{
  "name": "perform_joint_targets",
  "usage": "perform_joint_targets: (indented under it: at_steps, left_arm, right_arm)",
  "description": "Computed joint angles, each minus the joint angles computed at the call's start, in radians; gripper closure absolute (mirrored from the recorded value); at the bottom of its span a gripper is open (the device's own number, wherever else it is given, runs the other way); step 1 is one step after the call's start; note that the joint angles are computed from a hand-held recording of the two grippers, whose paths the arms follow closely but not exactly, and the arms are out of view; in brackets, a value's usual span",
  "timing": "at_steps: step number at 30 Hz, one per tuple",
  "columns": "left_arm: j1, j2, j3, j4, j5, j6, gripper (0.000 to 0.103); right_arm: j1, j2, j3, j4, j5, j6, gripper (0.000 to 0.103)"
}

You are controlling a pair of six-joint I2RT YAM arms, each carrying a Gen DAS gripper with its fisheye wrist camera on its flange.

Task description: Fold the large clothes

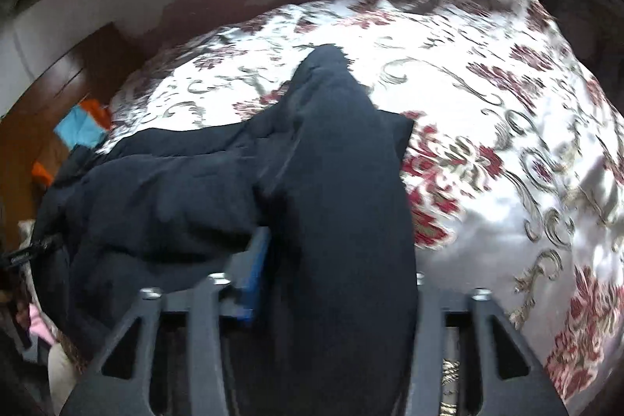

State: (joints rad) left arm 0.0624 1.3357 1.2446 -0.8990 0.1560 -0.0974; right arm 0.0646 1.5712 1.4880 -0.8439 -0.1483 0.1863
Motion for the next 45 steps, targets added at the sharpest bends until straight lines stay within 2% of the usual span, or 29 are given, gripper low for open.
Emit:
perform_joint_targets:
  at_steps: [1,3,4,6,8,10,17,19,24,31,35,39,43,45]
  left_arm:
    - [0.005,0.013,0.011,-0.02,-0.006,-0.01,0.069]
    - [0.015,0.038,0.031,-0.048,-0.014,-0.028,0.062]
    - [0.016,0.047,0.042,-0.064,-0.03,-0.044,0.05]
    - [0.01,0.039,0.044,-0.073,-0.072,-0.077,0.029]
    - [0.001,-0.001,0.027,-0.055,-0.107,-0.099,0.028]
    - [-0.014,-0.03,0.03,-0.061,-0.136,-0.109,0.019]
    - [-0.147,-0.151,0.044,-0.08,-0.243,-0.129,0.014]
    - [-0.194,-0.195,0.032,-0.06,-0.269,-0.125,0.009]
    - [-0.367,-0.291,0.011,-0.029,-0.41,-0.161,0.001]
    - [-0.613,-0.402,-0.001,-0.019,-0.587,-0.25,0.0]
    - [-0.796,-0.472,-0.018,0.0,-0.755,-0.31,0.0]
    - [-0.975,-0.494,-0.006,-0.044,-0.929,-0.388,0.0]
    - [-1.166,-0.495,0.014,-0.151,-1.116,-0.518,0.0]
    - [-1.268,-0.479,0.036,-0.249,-1.211,-0.627,0.0]
  right_arm:
    - [0.007,-0.005,-0.007,0.007,0.022,0.011,0.033]
    - [0.022,-0.033,-0.027,0.032,0.059,0.02,0.021]
    - [0.031,-0.049,-0.033,0.04,0.079,0.018,0.018]
    - [0.05,-0.072,-0.034,0.047,0.109,0.006,0.016]
    - [0.073,-0.101,-0.041,0.056,0.136,-0.007,0.014]
    - [0.106,-0.129,-0.037,0.062,0.167,-0.017,0.012]
    - [0.233,-0.243,-0.053,0.096,0.265,-0.011,0.008]
    - [0.268,-0.28,-0.063,0.108,0.291,-0.006,0.003]
    - [0.355,-0.371,-0.096,0.127,0.367,-0.001,0.002]
    - [0.521,-0.486,-0.114,0.113,0.49,0.034,0.002]
    - [0.648,-0.537,-0.134,0.118,0.612,0.051,0.002]
    - [0.761,-0.567,-0.136,0.102,0.712,0.099,0.002]
    - [0.858,-0.605,-0.152,0.088,0.801,0.154,0.002]
    - [0.9,-0.614,-0.161,0.088,0.848,0.175,0.002]
